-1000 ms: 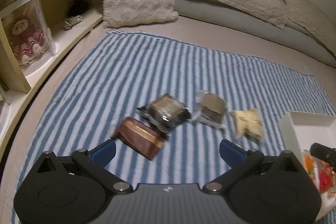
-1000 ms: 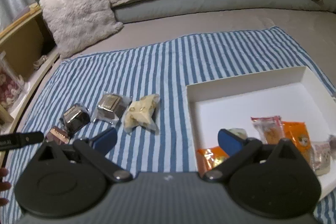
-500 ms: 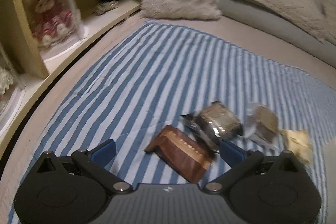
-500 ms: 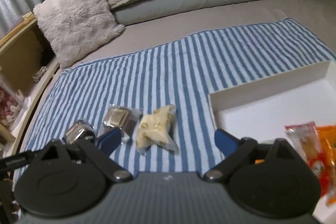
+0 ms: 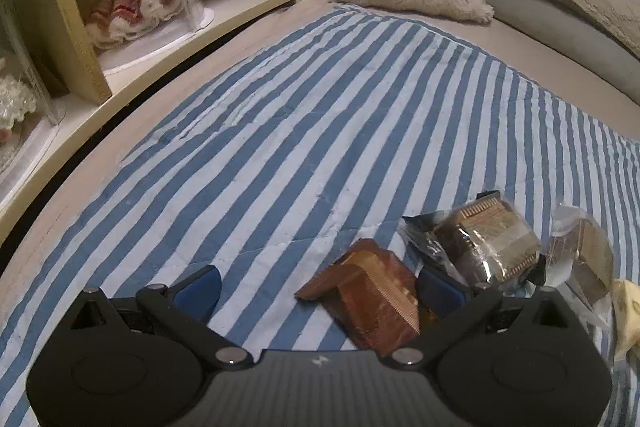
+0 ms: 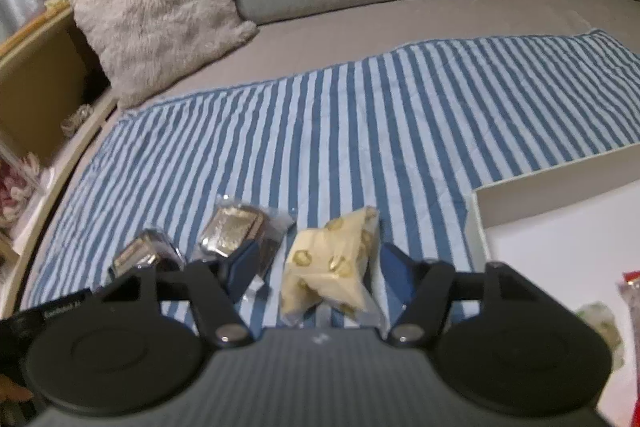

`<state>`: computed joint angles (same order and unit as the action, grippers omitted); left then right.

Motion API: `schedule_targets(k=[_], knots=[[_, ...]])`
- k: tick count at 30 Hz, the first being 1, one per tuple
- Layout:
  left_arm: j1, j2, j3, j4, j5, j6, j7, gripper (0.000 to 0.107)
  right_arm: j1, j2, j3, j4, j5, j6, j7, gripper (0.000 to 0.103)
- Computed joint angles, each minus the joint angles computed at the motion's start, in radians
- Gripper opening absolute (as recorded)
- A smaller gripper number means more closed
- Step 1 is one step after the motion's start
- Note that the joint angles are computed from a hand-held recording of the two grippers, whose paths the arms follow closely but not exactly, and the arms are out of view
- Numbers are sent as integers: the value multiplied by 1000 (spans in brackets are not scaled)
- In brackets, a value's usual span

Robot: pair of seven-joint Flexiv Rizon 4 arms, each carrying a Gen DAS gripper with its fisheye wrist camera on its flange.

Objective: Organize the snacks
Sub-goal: 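Move the left gripper to the brown chocolate bar while the right approaches the cream bun, then grasp the brown chocolate bar with the left gripper while the right grasps the cream bun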

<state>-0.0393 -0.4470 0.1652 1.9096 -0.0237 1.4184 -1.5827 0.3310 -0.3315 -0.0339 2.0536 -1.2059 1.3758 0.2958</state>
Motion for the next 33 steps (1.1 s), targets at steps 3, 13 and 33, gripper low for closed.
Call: schedule_targets(k=[3, 13, 33], knots=[[-36, -7, 40, -6, 26, 7, -44, 103, 10, -20, 5, -11, 12, -23, 3, 73], [-7, -1, -14, 22, 10, 31, 28, 103, 20, -58, 6, -21, -24, -83, 104, 76], [14, 39, 4, -25, 113, -146, 0, 102, 95, -174, 35, -153, 188, -235, -214, 56]])
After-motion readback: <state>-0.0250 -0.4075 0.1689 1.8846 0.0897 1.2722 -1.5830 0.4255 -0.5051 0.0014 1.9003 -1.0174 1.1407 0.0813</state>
